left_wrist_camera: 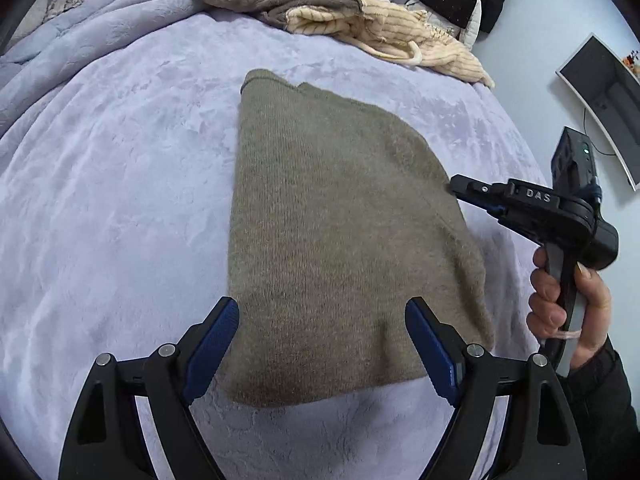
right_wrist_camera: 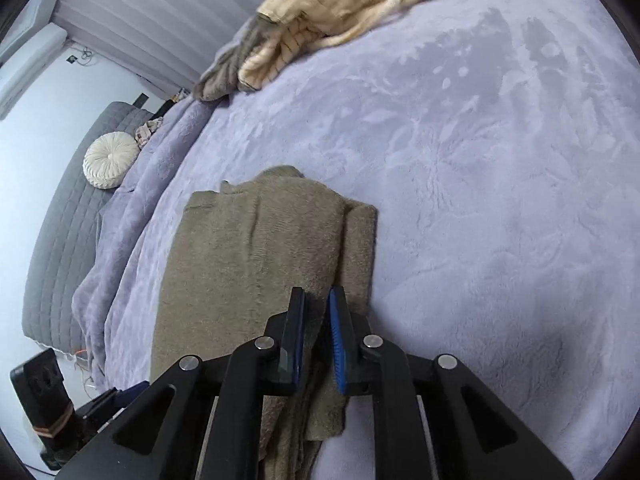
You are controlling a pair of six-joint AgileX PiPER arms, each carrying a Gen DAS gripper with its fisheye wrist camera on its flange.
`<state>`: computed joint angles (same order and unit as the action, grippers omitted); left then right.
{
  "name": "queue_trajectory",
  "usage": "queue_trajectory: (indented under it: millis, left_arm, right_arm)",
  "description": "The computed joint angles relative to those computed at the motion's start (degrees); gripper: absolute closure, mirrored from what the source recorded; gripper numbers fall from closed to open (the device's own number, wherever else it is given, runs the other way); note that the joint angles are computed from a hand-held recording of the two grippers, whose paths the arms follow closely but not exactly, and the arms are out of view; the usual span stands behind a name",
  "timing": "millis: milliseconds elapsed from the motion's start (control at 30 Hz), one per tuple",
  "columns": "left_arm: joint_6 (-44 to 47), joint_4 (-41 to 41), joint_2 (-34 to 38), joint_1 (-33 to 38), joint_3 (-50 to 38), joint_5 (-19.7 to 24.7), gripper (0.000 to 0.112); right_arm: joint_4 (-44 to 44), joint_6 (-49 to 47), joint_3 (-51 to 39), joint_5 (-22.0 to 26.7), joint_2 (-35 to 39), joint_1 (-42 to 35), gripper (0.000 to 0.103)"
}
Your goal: Fold small clothes
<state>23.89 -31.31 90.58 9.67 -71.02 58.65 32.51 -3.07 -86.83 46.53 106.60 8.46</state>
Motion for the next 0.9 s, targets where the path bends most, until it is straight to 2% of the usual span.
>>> queue_trajectory:
  millis: [33, 100, 133, 167, 200, 267, 300, 333, 367, 433, 467, 567, 700, 800, 833, 900]
  left_arm:
    - [-0.5, 0.2, 0.6, -0.3, -0.7, -0.1, 0.027]
    - [-3.3, 2.7, 2.6, -1.9, -1.8, -1.1, 0.027]
    - [-4.5, 4.0, 3.5, -2.7, -2.0, -1.6, 0.027]
    - [-6.3, 6.2, 4.1, -3.8, -1.8, -2.8, 0.027]
    - [-7.4, 7.7, 4.5, -4.6, -1.9, -3.5, 0.027]
    - [-8.2, 8.7, 5.0, -5.1, -2.0, -4.0, 0.027]
    - [-8.5, 9.0, 5.3, -5.1, -2.3, -3.7, 0.027]
    - [-8.8, 9.3, 5.6, -5.3, -2.8, -3.2, 0.027]
    - [-9.1, 9.8, 5.6, -5.4, -2.9, -3.1, 0.027]
    - [-9.2, 10.4, 5.2, -5.6, -2.8, -3.0, 0.027]
    - [-9.0, 10.7, 4.7, -5.7, -2.3, -3.5, 0.027]
    - [-8.2, 11.0, 3.4, -5.5, -1.1, -3.9, 0.027]
    - [-7.3, 11.1, 1.5, -4.6, 0.3, -4.3, 0.027]
    - [-6.9, 12.3, 0.0, -4.2, 1.7, -4.9, 0.027]
    - [-7.1, 12.9, -0.3, -4.1, 2.1, -5.1, 0.027]
    - [-6.5, 13.2, -0.5, -3.3, 2.4, -4.9, 0.027]
  right_arm:
    - [0.9, -1.3, 1.3, -2.1, -1.7, 0.6, 0.086]
    - [3.7, -3.9, 1.0, -3.8, -2.6, 1.8, 0.061]
    - [3.9, -3.8, -0.4, -4.2, -1.8, 2.4, 0.037]
    - [3.6, -3.2, -2.0, -4.6, -0.4, 3.0, 0.032]
    - [3.6, -2.0, -4.9, -3.1, 2.3, 2.9, 0.032]
    - [2.1, 2.8, -13.2, 2.9, 9.6, 2.4, 0.034]
    - [-2.0, 7.5, -16.5, 4.7, 12.3, 2.7, 0.036]
    - [-7.7, 12.1, -18.9, 5.6, 14.1, 3.2, 0.05]
    - [-13.4, 15.3, -20.0, 6.2, 14.4, 4.0, 0.056]
    - [-22.9, 19.2, -20.8, 7.0, 12.8, 6.5, 0.055]
    - [-24.4, 18.9, -19.3, 6.3, 10.8, 7.8, 0.055]
    - [-20.7, 11.6, -11.7, 3.8, 3.5, 10.4, 0.054]
    - [-18.1, 8.2, 1.6, -2.1, -7.0, 14.8, 0.052]
    - [-12.7, 5.4, 8.9, -6.0, -10.2, 15.4, 0.052]
    - [-13.4, 6.8, 10.0, -6.0, -10.1, 15.5, 0.052]
    - [-17.7, 11.5, 11.9, -5.8, -9.5, 15.6, 0.059]
